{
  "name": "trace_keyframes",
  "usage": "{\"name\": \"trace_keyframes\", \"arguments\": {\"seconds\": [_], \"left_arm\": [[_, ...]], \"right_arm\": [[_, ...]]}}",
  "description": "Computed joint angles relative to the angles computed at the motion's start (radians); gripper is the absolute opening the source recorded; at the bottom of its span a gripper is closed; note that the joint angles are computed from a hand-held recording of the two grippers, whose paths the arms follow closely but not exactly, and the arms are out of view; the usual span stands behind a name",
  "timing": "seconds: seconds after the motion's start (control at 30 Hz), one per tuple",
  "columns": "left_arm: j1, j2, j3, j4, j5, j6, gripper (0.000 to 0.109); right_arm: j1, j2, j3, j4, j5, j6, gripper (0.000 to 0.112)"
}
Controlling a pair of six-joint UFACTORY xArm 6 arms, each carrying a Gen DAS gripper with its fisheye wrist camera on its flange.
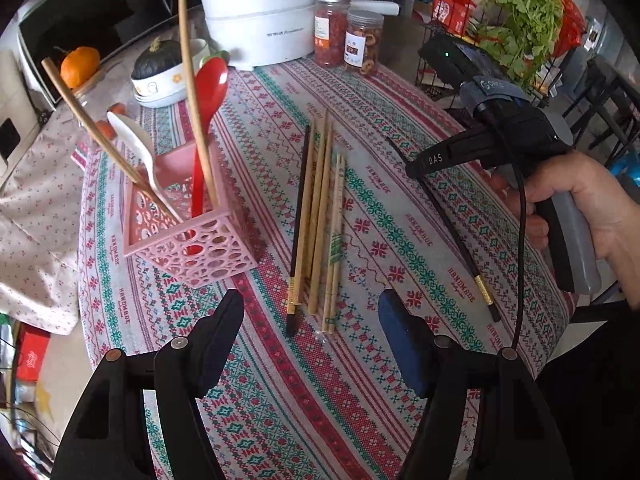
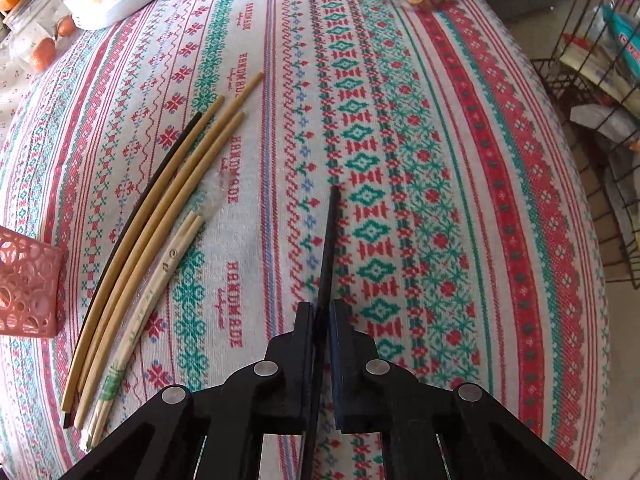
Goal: Organize utensils
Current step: 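Grasp the black chopstick with the right tool, then grasp the wrapped wooden chopstick pair with the left tool while the right tool lifts the black chopstick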
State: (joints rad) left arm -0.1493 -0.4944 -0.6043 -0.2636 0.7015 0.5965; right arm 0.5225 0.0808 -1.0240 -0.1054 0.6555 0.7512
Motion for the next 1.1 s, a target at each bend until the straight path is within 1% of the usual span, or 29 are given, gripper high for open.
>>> {"name": "trace_keyframes", "arguments": {"seconds": [0.07,0.1,0.13,0.17,0.2,0.3,0.33,0.37,0.47,0.5,0.53,0.7,0.8,0.93,1.1], "left_arm": [[-0.045,0.010,-0.003,0.015,0.000,-0.014,0.070],[-0.068,0.025,-0.012,0.025,0.000,-0.023,0.066],[-0.090,0.046,-0.026,0.039,-0.002,-0.041,0.059],[-0.110,0.075,-0.045,0.055,-0.002,-0.065,0.056],[-0.127,0.111,-0.071,0.066,0.002,-0.089,0.049],[-0.158,0.236,-0.168,0.043,0.027,-0.132,0.034],[-0.165,0.278,-0.200,0.037,0.030,-0.148,0.031],[-0.171,0.320,-0.231,0.034,0.025,-0.169,0.031],[-0.182,0.418,-0.300,0.058,-0.005,-0.245,0.026],[-0.181,0.447,-0.325,0.056,-0.002,-0.261,0.022],[-0.182,0.472,-0.347,0.057,0.000,-0.277,0.020],[-0.186,0.559,-0.417,0.144,-0.018,-0.363,0.018],[-0.185,0.598,-0.452,0.189,-0.004,-0.409,0.018],[-0.181,0.645,-0.496,0.192,0.026,-0.422,0.018],[-0.176,0.668,-0.528,0.196,0.058,-0.409,0.019]], "right_arm": [[-0.015,-0.051,0.056,0.012,-0.022,-0.007,0.005],[-0.024,-0.079,0.085,0.022,-0.034,-0.015,0.005],[-0.033,-0.108,0.114,0.031,-0.044,-0.024,0.005],[-0.043,-0.134,0.139,0.037,-0.051,-0.029,0.005],[-0.051,-0.159,0.162,0.045,-0.055,-0.036,0.005],[-0.061,-0.234,0.225,0.071,-0.066,-0.048,0.005],[-0.065,-0.257,0.244,0.077,-0.072,-0.054,0.005],[-0.069,-0.276,0.260,0.084,-0.077,-0.061,0.005],[-0.070,-0.320,0.289,0.102,-0.087,-0.076,0.005],[-0.072,-0.334,0.298,0.107,-0.088,-0.086,0.005],[-0.072,-0.343,0.302,0.113,-0.089,-0.093,0.005],[-0.063,-0.355,0.310,0.139,-0.105,-0.114,0.005],[-0.063,-0.357,0.310,0.151,-0.110,-0.126,0.005],[-0.062,-0.350,0.305,0.157,-0.112,-0.126,0.005],[-0.060,-0.339,0.297,0.148,-0.107,-0.117,0.005]]}}
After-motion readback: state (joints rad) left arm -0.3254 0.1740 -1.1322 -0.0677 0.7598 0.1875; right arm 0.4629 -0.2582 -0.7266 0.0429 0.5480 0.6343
